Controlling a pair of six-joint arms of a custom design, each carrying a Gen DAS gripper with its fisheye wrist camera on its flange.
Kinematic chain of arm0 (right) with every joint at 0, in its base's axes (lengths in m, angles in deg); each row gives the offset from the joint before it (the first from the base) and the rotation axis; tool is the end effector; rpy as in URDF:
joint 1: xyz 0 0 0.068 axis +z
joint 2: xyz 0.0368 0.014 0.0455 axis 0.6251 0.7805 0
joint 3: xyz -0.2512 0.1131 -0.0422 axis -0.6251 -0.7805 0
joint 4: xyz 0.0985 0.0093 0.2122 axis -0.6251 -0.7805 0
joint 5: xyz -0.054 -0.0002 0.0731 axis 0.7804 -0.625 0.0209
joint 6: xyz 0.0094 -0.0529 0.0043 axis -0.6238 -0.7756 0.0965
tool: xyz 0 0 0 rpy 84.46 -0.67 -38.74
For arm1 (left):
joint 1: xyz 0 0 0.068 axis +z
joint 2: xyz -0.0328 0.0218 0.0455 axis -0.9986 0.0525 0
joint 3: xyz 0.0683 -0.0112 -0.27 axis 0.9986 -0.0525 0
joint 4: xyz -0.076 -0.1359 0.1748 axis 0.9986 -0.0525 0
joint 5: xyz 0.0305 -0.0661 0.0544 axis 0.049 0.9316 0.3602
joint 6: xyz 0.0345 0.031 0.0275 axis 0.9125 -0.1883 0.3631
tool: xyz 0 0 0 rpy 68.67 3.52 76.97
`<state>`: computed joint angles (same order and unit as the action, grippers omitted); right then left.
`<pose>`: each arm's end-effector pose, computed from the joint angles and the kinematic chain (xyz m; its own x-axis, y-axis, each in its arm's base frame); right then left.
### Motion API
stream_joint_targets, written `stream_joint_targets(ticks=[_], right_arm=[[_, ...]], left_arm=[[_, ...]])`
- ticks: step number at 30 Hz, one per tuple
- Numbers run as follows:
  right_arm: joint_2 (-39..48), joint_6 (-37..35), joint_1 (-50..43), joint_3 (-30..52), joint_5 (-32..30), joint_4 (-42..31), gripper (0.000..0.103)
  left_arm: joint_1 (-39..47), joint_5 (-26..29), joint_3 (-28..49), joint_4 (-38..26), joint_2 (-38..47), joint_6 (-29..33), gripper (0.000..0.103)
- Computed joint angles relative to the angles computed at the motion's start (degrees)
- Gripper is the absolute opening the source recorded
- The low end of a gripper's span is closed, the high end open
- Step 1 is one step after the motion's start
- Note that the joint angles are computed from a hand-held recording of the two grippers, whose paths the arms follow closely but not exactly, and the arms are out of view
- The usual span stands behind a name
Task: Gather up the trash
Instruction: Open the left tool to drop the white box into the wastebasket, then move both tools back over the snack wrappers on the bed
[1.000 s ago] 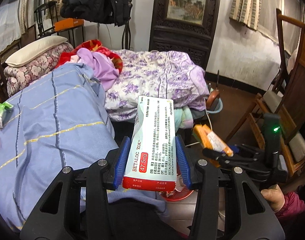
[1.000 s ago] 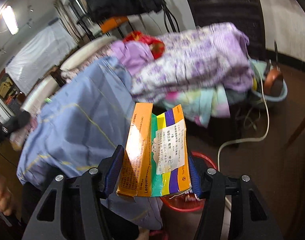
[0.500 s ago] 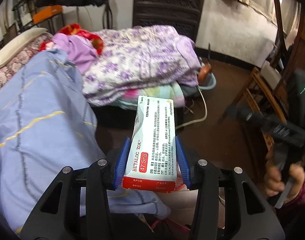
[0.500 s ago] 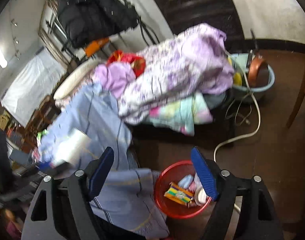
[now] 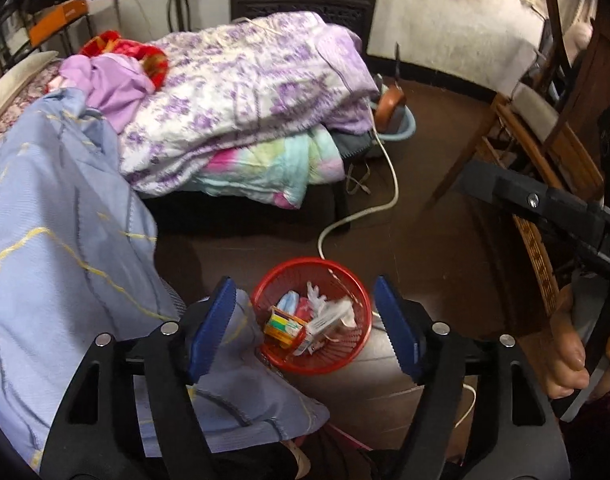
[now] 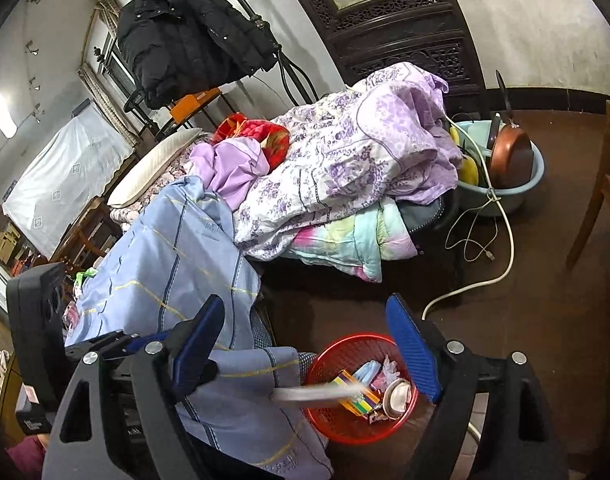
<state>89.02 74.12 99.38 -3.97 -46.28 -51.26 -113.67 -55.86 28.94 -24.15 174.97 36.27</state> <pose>0.1379 0.2009 0.2160 -0.5936 0.4831 -0.6437 0.2330 0.8687 0.4371 0.2412 -0.1291 0.2228 -0.6657 0.5205 -0.5348 0.6521 0.7542 -0.0777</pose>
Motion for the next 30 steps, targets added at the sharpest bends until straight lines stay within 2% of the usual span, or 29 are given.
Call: stream_joint_targets(ticks=[10,15,19,24,30], right_arm=[[4.7,-4.0,3.7,13.0,3.4,-8.6,0.083],[9.6,-6.8,6.8,24.5,6.0,-15.9,0.087],[14.3,-9.1,8.4,34.3,7.1,-21.1,0.089],[20.0,-11.9,8.7,44.2,5.5,-23.2,0.089],[31.2,-16.3,8.6,61.7,3.4,-27.1,0.090]], left_arm=[[11.5,5.7,1.4,-4.4,-8.7,1.5,0.075],[17.4,9.0,1.6,-7.0,-13.9,3.5,0.078],[26.2,14.2,2.8,-9.3,-17.3,6.7,0.081],[37.7,20.6,5.5,-10.9,-17.5,10.8,0.085],[50.7,27.0,10.8,-12.6,-12.9,16.6,0.086]])
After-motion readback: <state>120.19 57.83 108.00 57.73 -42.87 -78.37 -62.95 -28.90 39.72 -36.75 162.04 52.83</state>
